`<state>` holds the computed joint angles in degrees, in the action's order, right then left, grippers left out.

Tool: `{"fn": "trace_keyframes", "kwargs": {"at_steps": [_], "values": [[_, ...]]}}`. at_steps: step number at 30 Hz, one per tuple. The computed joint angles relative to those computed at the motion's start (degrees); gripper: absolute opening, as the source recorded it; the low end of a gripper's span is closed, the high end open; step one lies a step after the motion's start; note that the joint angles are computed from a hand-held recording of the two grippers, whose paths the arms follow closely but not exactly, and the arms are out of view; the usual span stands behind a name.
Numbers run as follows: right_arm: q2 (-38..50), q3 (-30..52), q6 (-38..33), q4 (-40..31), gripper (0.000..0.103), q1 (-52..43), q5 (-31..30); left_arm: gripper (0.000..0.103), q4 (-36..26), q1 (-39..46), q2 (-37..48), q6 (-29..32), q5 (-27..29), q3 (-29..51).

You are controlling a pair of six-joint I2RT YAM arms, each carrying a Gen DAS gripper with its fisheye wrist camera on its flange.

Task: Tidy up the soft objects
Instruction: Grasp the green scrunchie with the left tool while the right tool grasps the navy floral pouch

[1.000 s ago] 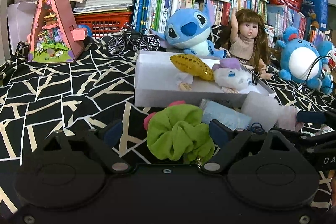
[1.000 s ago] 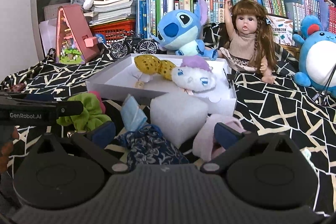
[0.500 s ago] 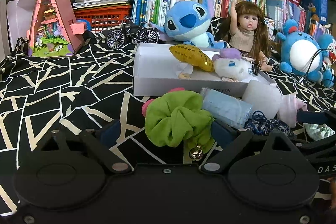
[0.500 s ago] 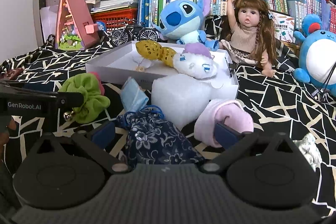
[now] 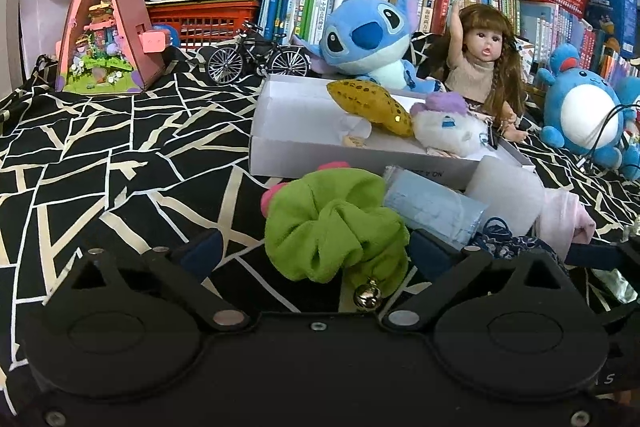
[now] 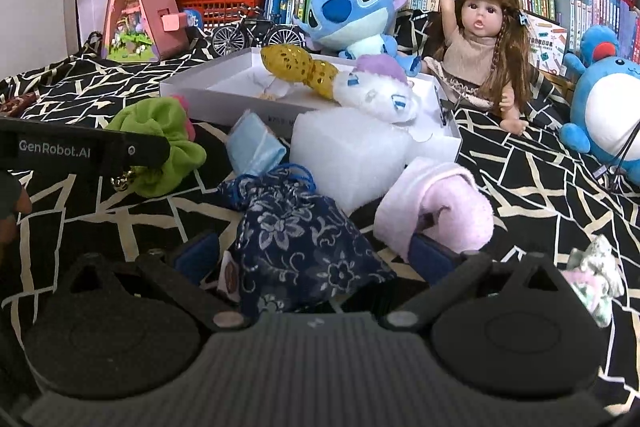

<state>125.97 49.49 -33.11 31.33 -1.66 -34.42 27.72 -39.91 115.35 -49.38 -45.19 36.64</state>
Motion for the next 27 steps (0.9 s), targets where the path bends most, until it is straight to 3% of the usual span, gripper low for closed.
{"fn": "trace_keyframes", "kwargs": {"at_steps": [4,18,24,27], "values": [[0.25,0.66,0.35,-1.62,0.103,-0.33,-0.39,0.100,2.63,-0.38,0.46,1.70,0.40,-0.58],[0.41,1.44,1.69,-3.14,0.103,0.01,0.17,0.098,-4.02,2.41,3.82,1.56,3.58,6.04],[0.03,2.79,2.04,-6.07,0.103,0.74,1.26,0.093,-3.40,2.79,3.53,1.69,4.54,5.83],[0.00,3.39,2.16,-7.04,0.103,1.28,1.88,0.083,-2.80,3.01,2.99,1.94,5.11,5.23]]}}
